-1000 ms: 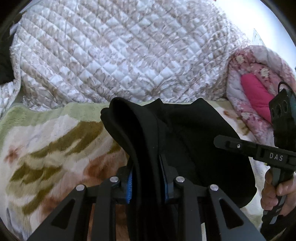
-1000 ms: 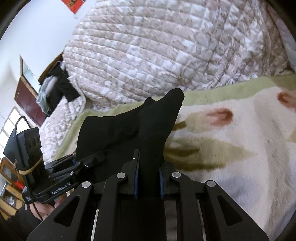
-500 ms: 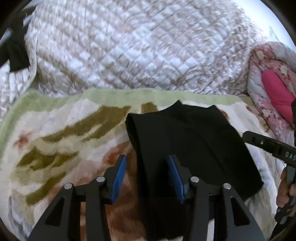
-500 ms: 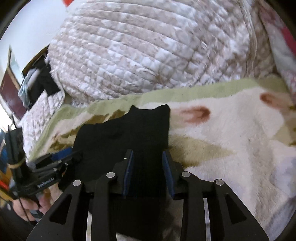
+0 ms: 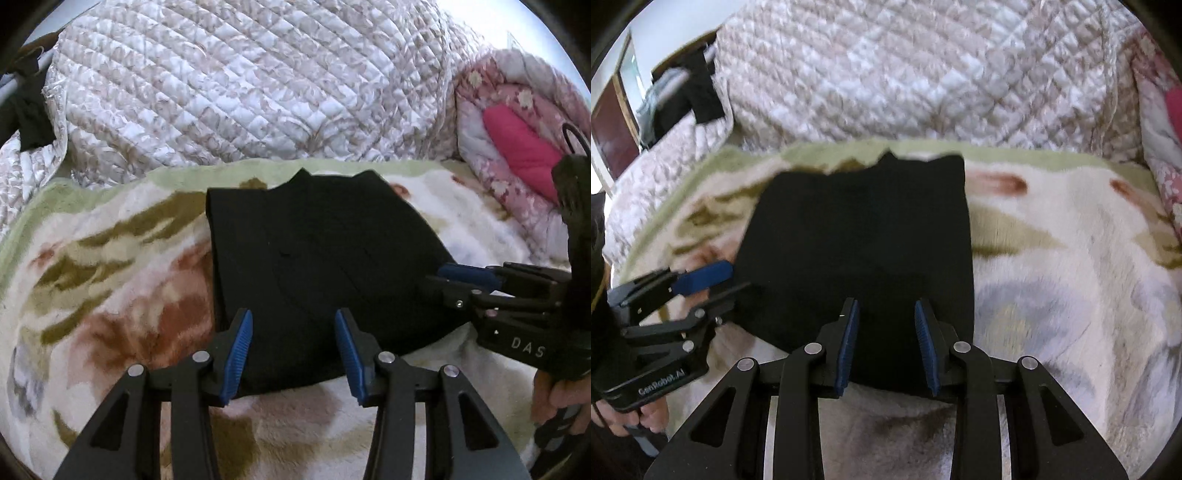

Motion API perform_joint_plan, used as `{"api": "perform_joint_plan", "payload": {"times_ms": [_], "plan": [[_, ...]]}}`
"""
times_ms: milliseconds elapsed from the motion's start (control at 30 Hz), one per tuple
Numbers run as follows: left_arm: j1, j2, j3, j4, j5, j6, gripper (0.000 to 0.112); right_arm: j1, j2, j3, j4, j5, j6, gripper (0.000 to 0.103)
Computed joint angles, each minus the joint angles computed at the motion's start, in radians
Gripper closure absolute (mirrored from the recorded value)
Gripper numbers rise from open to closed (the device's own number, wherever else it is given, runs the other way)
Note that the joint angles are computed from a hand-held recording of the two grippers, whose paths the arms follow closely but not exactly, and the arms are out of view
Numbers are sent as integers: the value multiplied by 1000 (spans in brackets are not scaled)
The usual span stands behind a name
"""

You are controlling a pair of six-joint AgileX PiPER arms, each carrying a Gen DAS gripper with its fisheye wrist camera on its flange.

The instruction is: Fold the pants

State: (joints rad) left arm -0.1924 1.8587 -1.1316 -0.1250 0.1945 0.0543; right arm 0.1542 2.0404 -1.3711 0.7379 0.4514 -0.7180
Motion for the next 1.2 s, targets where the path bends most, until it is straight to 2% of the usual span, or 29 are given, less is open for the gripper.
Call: {"api": "perform_joint_plan", "payload": {"times_ms": [167, 400, 533, 600, 667, 867, 1033, 1200], "plan": [[6, -6, 6, -36, -7, 24, 63, 4, -17, 16, -5, -9, 5, 73], [-5, -116, 118, 128, -43, -172, 63, -10, -133, 170, 155, -45, -159, 73], [12, -167, 185, 43, -30, -132, 63, -6, -203, 263, 195, -86, -213, 71], [17, -183, 217, 21, -35, -128, 63, -3, -219, 300, 202, -91, -223, 62], [11, -188, 237, 54, -37, -168, 63, 7, -221, 319, 164, -98, -192, 57], [-4, -170, 235, 128, -24, -247, 63, 36, -213, 325, 55, -128, -115, 57], [-14, -138, 222, 176, -2, -295, 63, 39, -186, 303, -33, -120, -16, 57], [-24, -132, 220, 260, 0, -373, 62, 40, -171, 292, -54, -114, 11, 55]]}}
